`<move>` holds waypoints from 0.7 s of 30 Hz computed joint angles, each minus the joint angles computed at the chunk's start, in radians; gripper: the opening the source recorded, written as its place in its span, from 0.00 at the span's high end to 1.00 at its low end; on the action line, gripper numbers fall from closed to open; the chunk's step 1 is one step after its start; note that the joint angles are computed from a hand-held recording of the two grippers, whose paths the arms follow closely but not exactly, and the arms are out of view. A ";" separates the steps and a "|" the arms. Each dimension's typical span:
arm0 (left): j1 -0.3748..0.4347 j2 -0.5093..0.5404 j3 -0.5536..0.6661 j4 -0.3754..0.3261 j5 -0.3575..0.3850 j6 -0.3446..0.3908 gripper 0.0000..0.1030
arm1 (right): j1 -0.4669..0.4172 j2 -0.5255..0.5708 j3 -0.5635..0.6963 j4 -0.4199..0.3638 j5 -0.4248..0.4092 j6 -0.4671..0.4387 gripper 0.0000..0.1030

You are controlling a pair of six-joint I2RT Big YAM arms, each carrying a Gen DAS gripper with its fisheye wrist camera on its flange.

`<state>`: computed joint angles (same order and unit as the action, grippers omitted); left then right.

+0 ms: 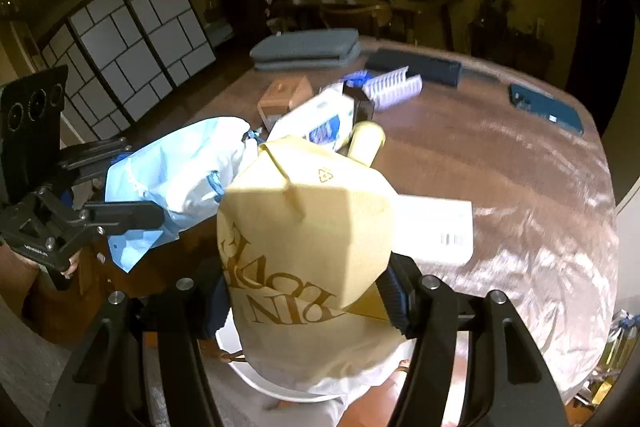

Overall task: Collect trash
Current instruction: 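Carry the blue cloth and yellow bag over the white bin with both grippers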

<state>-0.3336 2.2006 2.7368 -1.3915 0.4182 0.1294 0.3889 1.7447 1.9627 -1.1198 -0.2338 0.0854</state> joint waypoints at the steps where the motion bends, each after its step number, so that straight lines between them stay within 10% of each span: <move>1: -0.004 -0.029 -0.060 0.016 -0.008 0.008 0.37 | 0.006 -0.010 -0.021 0.000 0.003 0.002 0.41; 21: -0.033 -0.142 -0.400 0.133 -0.059 -0.008 0.47 | 0.028 -0.017 -0.170 0.009 0.008 0.052 0.41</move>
